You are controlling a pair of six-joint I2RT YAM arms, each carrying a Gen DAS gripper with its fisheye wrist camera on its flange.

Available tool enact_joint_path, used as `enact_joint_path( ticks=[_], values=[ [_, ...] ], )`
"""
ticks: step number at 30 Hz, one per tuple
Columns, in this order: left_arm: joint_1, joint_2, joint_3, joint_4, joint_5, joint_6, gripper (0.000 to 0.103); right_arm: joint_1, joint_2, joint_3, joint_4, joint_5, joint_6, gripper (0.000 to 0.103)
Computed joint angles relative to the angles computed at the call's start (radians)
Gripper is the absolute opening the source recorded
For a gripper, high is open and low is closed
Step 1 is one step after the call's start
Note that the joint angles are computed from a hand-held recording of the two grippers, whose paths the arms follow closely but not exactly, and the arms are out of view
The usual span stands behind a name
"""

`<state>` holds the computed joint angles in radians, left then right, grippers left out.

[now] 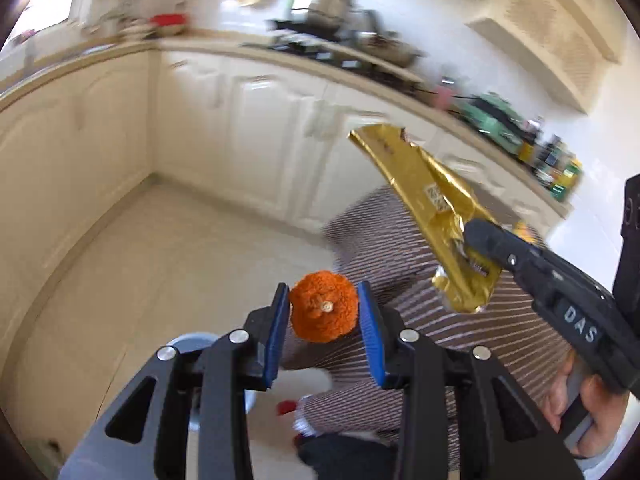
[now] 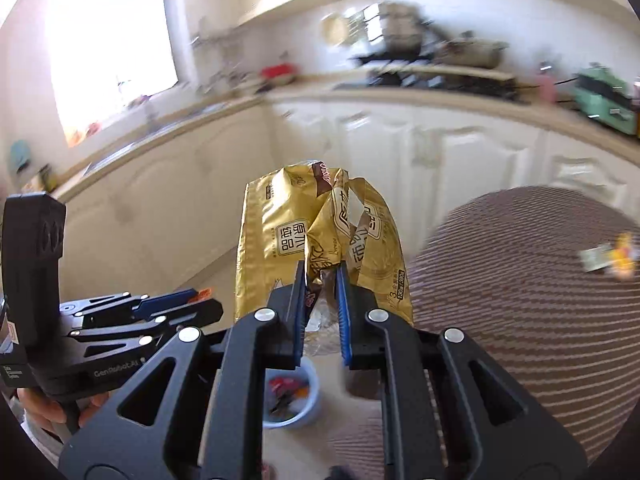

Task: Collect trash
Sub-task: 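Carry both items over the bucket and open the left tool to drop the orange slice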

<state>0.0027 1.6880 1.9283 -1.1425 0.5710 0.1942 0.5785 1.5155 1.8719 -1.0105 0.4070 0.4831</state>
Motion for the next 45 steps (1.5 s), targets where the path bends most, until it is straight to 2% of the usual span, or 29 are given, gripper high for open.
enact_joint_path(
  ticks=[6, 11, 18, 24, 28, 32, 45],
  values=[
    [0.180, 0.034, -0.198, 0.114, -0.036, 0.059, 0.034, 0.080, 0.251, 0.039, 0.072, -0.095, 0.065, 0.014],
    [0.230, 0.165, -0.280, 0.203, -0.100, 0.056, 0.034, 0.072, 0.429, 0.055, 0.105, -0.197, 0.093, 0.014],
    [0.221, 0.411, -0.229, 0.252, -0.139, 0.019, 0.034, 0.017, 0.579, -0.012, 0.173, -0.318, 0.150, 0.014],
    [0.184, 0.520, -0.193, 0.296, -0.167, -0.016, 0.034, -0.020, 0.636, -0.072, 0.226, -0.365, 0.181, 0.014],
    [0.172, 0.591, -0.130, 0.265, -0.132, -0.039, 0.035, -0.035, 0.682, -0.064, 0.242, -0.383, 0.183, 0.014],
    [0.174, 0.576, -0.188, 0.342, -0.181, -0.041, 0.053, -0.041, 0.724, -0.039, 0.244, -0.386, 0.181, 0.014],
    [0.192, 0.613, -0.140, 0.312, -0.230, -0.061, 0.055, -0.009, 0.849, 0.108, 0.206, -0.398, 0.203, 0.014]
  ],
)
